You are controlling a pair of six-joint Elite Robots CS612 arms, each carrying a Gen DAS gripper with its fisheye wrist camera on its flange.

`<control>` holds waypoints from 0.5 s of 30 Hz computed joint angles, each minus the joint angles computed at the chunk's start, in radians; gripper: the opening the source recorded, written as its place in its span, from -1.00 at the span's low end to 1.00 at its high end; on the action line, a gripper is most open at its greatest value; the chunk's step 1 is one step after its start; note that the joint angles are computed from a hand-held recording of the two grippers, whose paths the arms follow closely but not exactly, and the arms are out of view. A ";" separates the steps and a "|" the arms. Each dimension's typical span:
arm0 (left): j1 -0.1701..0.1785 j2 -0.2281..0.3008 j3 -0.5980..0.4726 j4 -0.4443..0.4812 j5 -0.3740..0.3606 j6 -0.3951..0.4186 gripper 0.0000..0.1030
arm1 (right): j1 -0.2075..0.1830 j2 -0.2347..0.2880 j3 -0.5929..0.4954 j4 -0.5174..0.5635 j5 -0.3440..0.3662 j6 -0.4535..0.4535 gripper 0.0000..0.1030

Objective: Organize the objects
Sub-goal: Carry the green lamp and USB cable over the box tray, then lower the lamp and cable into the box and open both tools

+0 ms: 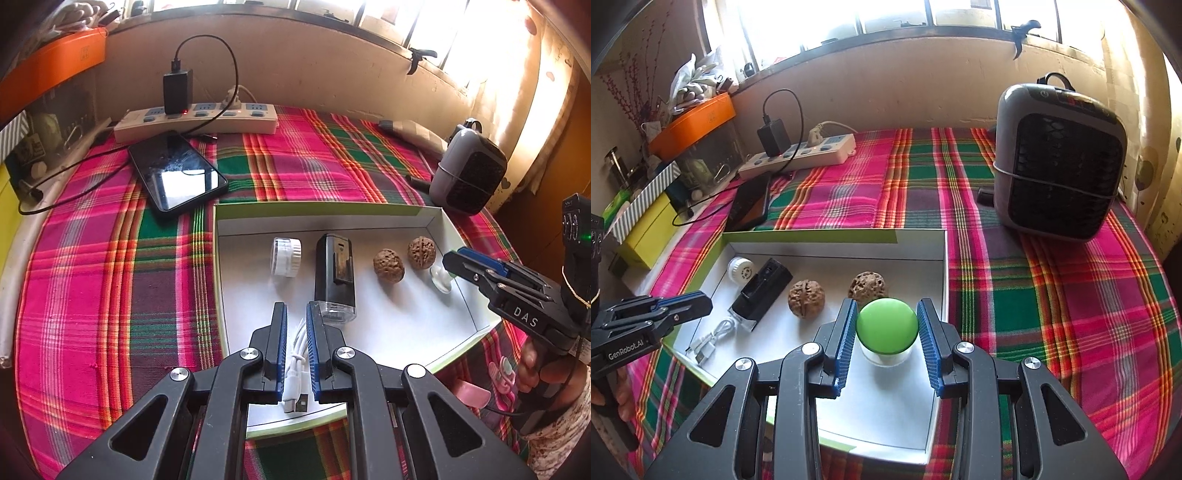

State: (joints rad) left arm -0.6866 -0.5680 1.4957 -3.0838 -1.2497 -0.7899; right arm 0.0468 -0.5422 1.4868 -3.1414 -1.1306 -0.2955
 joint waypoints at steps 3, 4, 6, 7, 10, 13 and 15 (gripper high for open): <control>0.000 0.001 -0.002 0.005 -0.002 0.000 -0.82 | 0.004 0.003 -0.004 -0.007 -0.009 -0.005 -0.32; 0.000 0.001 -0.003 0.005 -0.002 0.000 -0.82 | 0.005 0.004 -0.005 -0.011 -0.015 -0.008 -0.32; 0.000 0.001 -0.004 0.004 -0.003 -0.001 -0.82 | 0.008 0.007 -0.006 -0.021 -0.023 -0.011 -0.32; 0.000 0.001 -0.004 0.006 -0.002 -0.002 -0.82 | 0.009 0.008 -0.007 -0.025 -0.023 -0.013 -0.32; 0.000 0.001 -0.005 0.009 -0.006 -0.004 -0.82 | 0.011 0.012 -0.009 -0.036 -0.031 -0.018 -0.32; 0.000 0.001 -0.006 0.014 -0.004 -0.008 -0.82 | 0.016 0.016 -0.016 -0.041 -0.045 -0.028 -0.32; -0.001 0.001 -0.005 0.014 -0.004 -0.011 -0.82 | 0.019 0.020 -0.022 -0.047 -0.050 -0.027 -0.32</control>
State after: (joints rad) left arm -0.6874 -0.5669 1.4903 -3.0696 -1.2533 -0.8009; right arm 0.0659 -0.5223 1.4651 -3.1883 -1.1809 -0.3226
